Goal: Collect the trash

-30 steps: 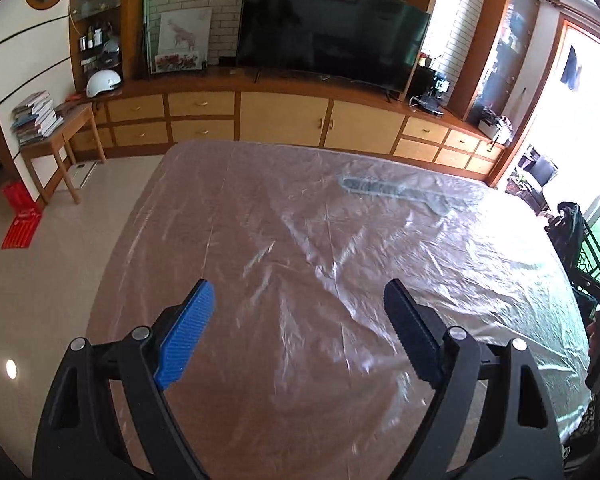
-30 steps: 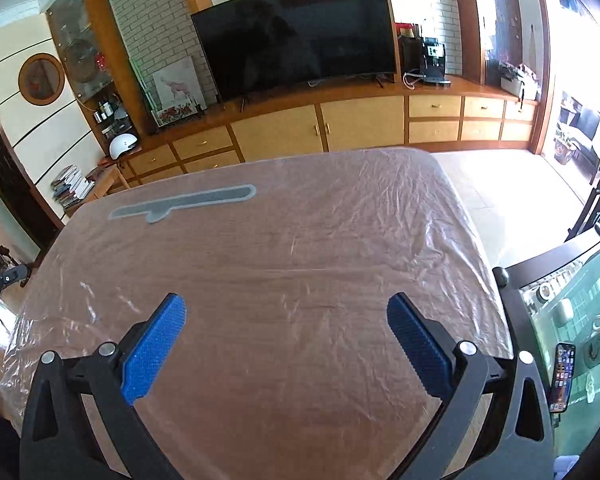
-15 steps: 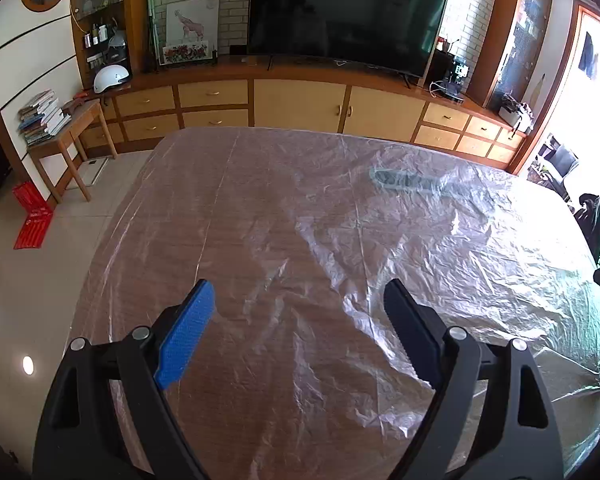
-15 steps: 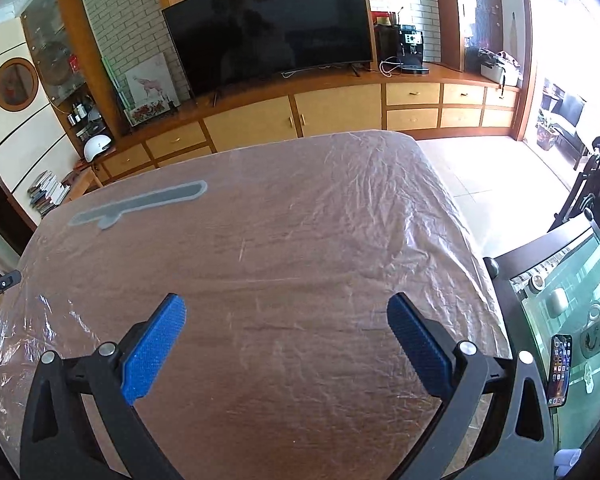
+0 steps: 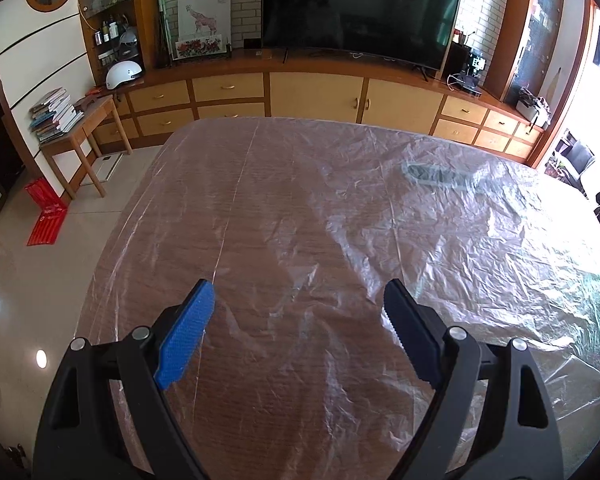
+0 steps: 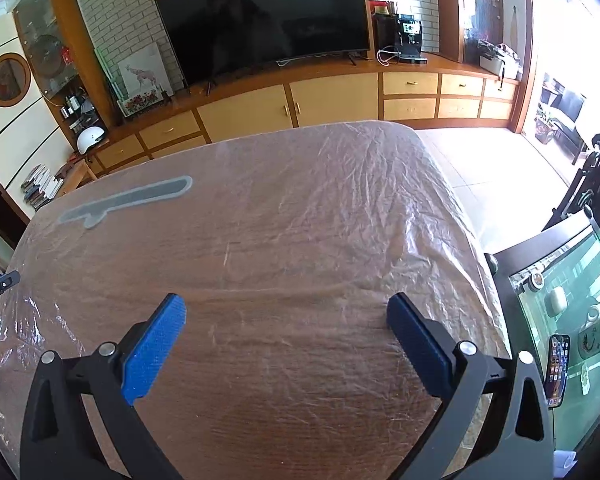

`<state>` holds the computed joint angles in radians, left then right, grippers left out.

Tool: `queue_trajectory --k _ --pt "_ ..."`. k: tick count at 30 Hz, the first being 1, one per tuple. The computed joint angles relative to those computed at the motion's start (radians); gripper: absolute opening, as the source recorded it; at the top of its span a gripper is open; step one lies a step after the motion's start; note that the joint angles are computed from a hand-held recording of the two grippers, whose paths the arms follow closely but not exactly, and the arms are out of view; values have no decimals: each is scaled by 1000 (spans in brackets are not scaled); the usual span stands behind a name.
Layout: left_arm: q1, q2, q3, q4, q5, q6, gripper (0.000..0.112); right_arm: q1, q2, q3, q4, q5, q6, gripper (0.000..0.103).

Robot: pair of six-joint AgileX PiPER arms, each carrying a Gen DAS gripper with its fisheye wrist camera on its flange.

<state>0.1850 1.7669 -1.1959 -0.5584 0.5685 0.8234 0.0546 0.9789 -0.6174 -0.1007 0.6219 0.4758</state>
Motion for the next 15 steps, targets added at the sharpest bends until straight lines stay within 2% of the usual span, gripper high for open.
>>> queue_trajectory --k 9,15 --pt "-4 28 -30 28 -1 -23 88 37 21 -13 -67 15 68 99" --pt "-16 35 -35 61 -5 -49 94 121 56 -35 -192 61 206 99"
